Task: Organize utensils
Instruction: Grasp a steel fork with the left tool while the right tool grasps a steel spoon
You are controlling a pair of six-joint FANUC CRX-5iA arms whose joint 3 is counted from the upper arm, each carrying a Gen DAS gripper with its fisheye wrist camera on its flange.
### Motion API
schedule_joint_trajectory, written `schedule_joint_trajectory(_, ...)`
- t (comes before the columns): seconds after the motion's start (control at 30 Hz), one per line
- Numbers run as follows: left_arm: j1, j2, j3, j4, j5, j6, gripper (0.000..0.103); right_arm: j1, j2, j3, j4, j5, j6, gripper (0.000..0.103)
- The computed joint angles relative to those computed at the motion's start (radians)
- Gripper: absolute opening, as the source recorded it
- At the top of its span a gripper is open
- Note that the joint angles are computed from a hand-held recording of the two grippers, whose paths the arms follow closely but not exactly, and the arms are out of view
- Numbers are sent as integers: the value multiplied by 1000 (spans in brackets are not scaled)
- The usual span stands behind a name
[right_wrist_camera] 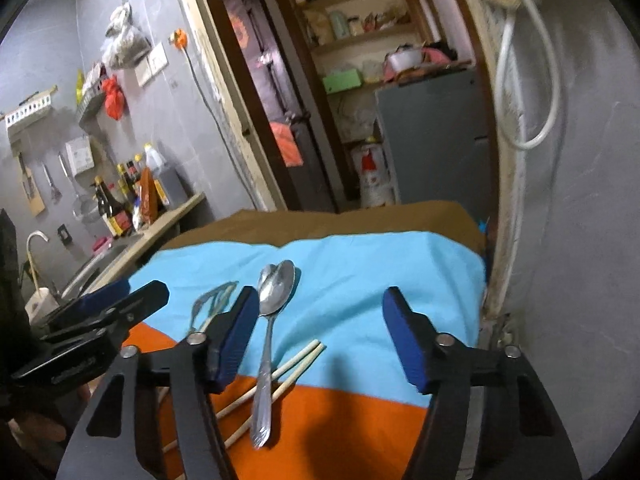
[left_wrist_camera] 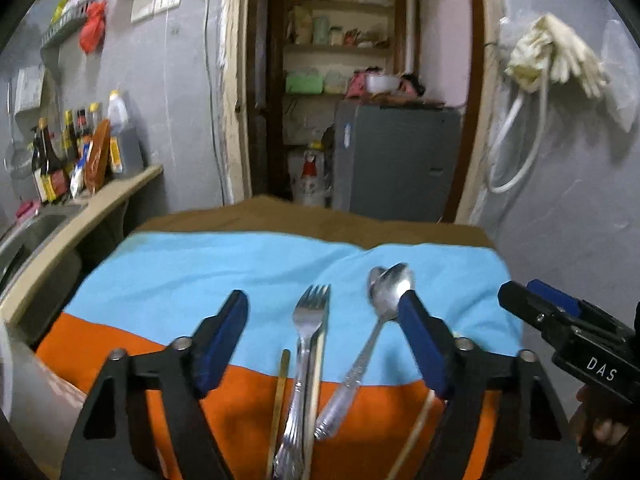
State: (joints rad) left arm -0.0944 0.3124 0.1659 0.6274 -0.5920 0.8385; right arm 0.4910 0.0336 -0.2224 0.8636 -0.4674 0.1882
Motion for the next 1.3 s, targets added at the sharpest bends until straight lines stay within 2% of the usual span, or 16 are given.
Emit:
schedule_joint_trajectory(0.07, 5, 52, 85, -93, -63, 114, 57, -7, 32, 48, -107, 1, 106, 52)
schedule_joint_trajectory(0.17, 13, 130, 202, -162, -179, 222, 47, -14, 82, 156, -344, -35, 327, 47)
schedule_joint_trajectory(0.27, 21, 180, 273, -183, -260, 268, 40, -34, 126, 263, -548, -82, 520, 44)
schedule_joint_trajectory(0.37, 30, 223, 333, -189, -325, 300, 35, -55, 171, 356, -675, -134, 653, 43)
schedule_joint_trajectory(0.57, 50, 248, 349, -132, -357, 295, 19, -95, 252, 511, -874, -226, 829, 40)
schedule_joint_trajectory(0.7, 56, 244, 344, -115, -361, 297, 19, -127, 295, 591, -1001, -256, 920, 35)
schedule_joint_trajectory(0.87, 64, 249, 353, -93, -381, 330, 18, -135, 328, 648, -1044, -289, 952, 12)
schedule_joint_trajectory(1.07, 73, 250, 357, -72, -394, 350, 18, -113, 297, 591, -981, -215, 924, 4)
schedule_joint_trajectory(1.17, 76, 240, 343, -65, -388, 349, 18, -104, 287, 575, -965, -194, 926, 3)
schedule_joint_trajectory(1.3, 77, 259, 383, -99, -429, 391, 16, -94, 266, 541, -934, -169, 897, 3)
